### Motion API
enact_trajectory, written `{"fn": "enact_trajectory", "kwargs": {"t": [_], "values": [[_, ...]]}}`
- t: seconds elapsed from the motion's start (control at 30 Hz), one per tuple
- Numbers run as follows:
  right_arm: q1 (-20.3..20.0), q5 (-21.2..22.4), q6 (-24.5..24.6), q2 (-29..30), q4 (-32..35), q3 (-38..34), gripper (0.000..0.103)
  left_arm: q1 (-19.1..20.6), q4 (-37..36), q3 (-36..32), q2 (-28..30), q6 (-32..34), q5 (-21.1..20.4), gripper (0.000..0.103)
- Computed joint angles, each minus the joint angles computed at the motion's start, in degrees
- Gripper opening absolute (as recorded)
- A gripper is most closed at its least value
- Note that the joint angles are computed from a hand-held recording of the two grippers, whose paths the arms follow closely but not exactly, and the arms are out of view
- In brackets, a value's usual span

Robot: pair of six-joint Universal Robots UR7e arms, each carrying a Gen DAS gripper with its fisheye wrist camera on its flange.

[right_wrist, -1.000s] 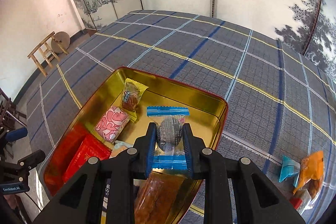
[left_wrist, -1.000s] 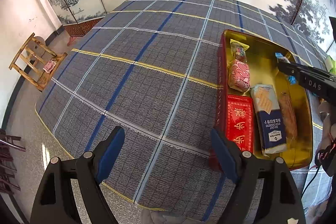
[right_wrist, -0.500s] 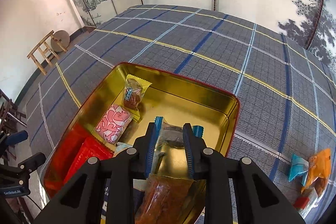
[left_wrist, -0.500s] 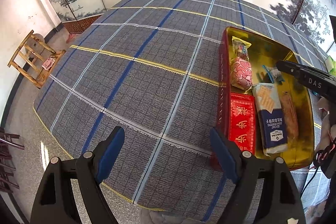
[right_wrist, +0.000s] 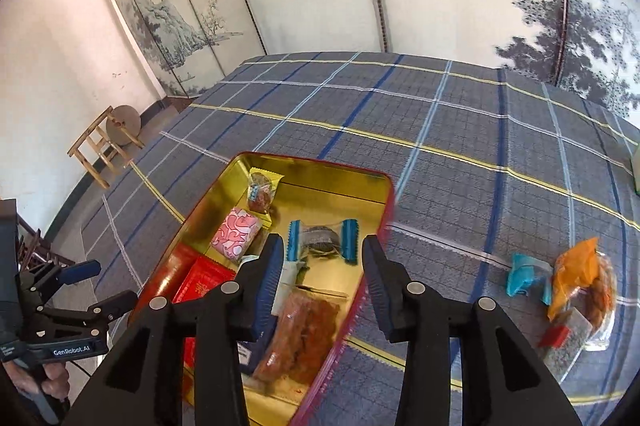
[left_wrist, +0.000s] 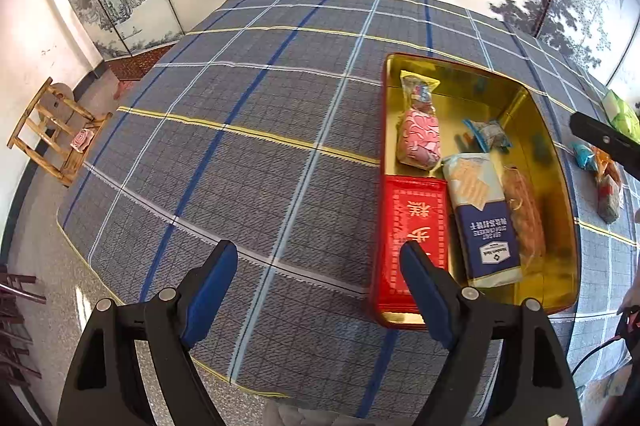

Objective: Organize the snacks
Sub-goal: 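Carry the blue-sealed bag into the tin and open the right tool, then grasp the grey seaweed pack with the left tool while the right tool grasps the pastry bag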

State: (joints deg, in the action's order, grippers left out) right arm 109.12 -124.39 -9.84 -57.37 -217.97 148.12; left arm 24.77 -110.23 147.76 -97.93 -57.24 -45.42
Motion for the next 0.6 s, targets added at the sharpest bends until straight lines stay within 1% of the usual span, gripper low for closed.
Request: {"fn": "enact_trajectory", "kwargs": {"t": [0.1, 0.17, 0.23, 0.33, 0.4, 0.5, 0.6], "values": [[-0.45, -3.29, -1.75, -2.33, -3.42, 3.09, 0.049, -0.72, -1.59, -0.02, 1.54, 0.72, -0.39, 0.081], [-2.20, -3.67, -2.23, -5.31, -4.34, 5.48, 0.050, -1.02, -3.48, -0.04, 2.99, 1.62, -0.81, 0.081], [-4.12, -5.06, -2.88, -7.91, -5.21, 7.29, 0.050, -1.03, -5.39, -0.36, 4.73, 2.49, -1.45, 0.081], [-8.95, -5.11, -4.17, -12.78, -6.60, 10.36, 0.050, -1.64, -8.25, -0.55, 6.60, 3.77, -2.17, 0.081], [-12.27, -4.84, -5.90, -15.11, -8.38, 11.98, 0.050, -2.23, -9.22, -0.74, 7.92, 4.32, -2.00, 0.081], [-18.54, -2.46, -8.70, -19.10, -9.98, 14.08, 0.051, -2.55, -11.56, -1.30, 10.30, 5.98, -2.37, 0.081], [-24.84, 0.42, -11.39, -22.56, -9.12, 14.82, 0.051, -3.20, -14.07, -1.83, 12.84, 7.64, -2.71, 0.081]]}}
